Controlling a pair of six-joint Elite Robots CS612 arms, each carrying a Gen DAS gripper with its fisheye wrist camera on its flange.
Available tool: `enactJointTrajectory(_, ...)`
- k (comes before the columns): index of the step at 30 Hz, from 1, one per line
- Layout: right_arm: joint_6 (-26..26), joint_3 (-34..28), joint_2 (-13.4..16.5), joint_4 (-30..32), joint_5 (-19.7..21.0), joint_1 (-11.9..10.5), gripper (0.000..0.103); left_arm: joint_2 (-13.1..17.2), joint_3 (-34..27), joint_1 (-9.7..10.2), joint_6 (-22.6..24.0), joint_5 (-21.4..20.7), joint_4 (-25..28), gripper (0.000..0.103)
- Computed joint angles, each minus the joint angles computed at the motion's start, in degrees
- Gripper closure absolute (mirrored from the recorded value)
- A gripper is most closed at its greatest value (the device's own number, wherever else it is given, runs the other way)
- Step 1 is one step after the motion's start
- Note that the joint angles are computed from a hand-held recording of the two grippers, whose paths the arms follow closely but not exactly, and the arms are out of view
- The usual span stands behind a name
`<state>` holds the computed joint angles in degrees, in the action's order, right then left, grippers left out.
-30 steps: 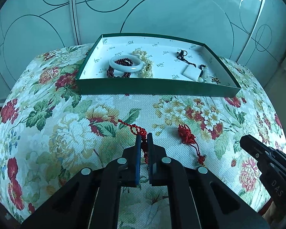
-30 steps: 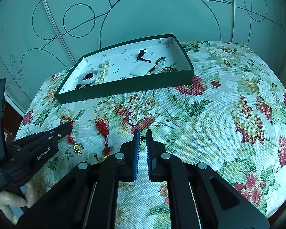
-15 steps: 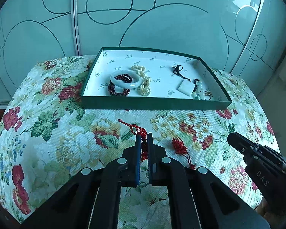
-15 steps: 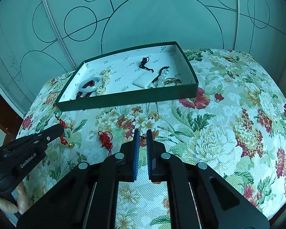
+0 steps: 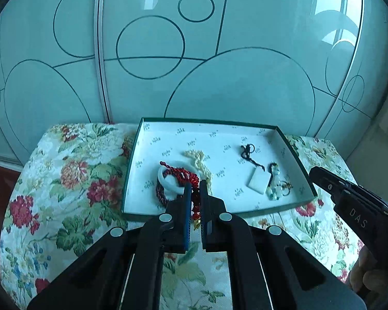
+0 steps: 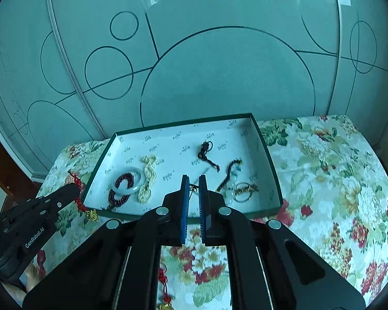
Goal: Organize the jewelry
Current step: 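Carry the gold charm and red-tassel pendant over the green box, then open both tools to release the items into the box and withdraw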
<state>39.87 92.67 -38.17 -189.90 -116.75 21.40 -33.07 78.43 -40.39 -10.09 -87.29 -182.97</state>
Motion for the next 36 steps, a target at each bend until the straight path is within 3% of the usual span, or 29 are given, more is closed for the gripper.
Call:
enactJointTrajectory(6,-1.85,-4.04,1.75,2.43,1.71,-1.98,0.096,3.73,-7.6,0.32,1.18,1.31,3.48,0.097)
enactJointTrajectory(14,-1.66,-10.2,5.76,11.8,5.46,-3.96,0.096,9.83,-18.02,0.82,1.11,3.47,13.2,0.097)
enactJointTrajectory(20,-1.72,-12.63,7.53,15.61,7.22,-4.66,0.092,11.84,-21.16,0.93,1.12,3.99,16.83,0.096)
enactJointTrajectory(21,-1.56,-12.6,7.55,15.67,7.2,-4.66,0.081,11.88,-21.18,0.87,1.25,4.23,17.18,0.094)
enactJointTrajectory(22,-1.27,-12.47,7.52,15.37,7.12,-4.64,0.076,11.82,-21.09,0.81,1.32,4.2,17.43,0.092)
enactJointTrajectory(23,-0.99,-12.21,7.4,14.79,6.91,-4.56,0.073,11.67,-20.83,0.79,1.24,4.09,17.56,0.083)
enactJointTrajectory(24,-0.84,-11.87,7.21,14.27,6.69,-4.5,0.073,11.39,-20.37,0.78,0.95,4.02,17.48,0.069)
enactJointTrajectory(26,-0.32,-10.77,6.51,13.19,6.35,-4.36,0.073,10.54,-18.8,0.83,-0.19,3.51,16.28,0.055)
enactJointTrajectory(36,5.01,-1.39,1.6,8.01,2.59,-1.55,0.073,4.27,-6.82,0.55,-2.5,1.9,12.25,0.054)
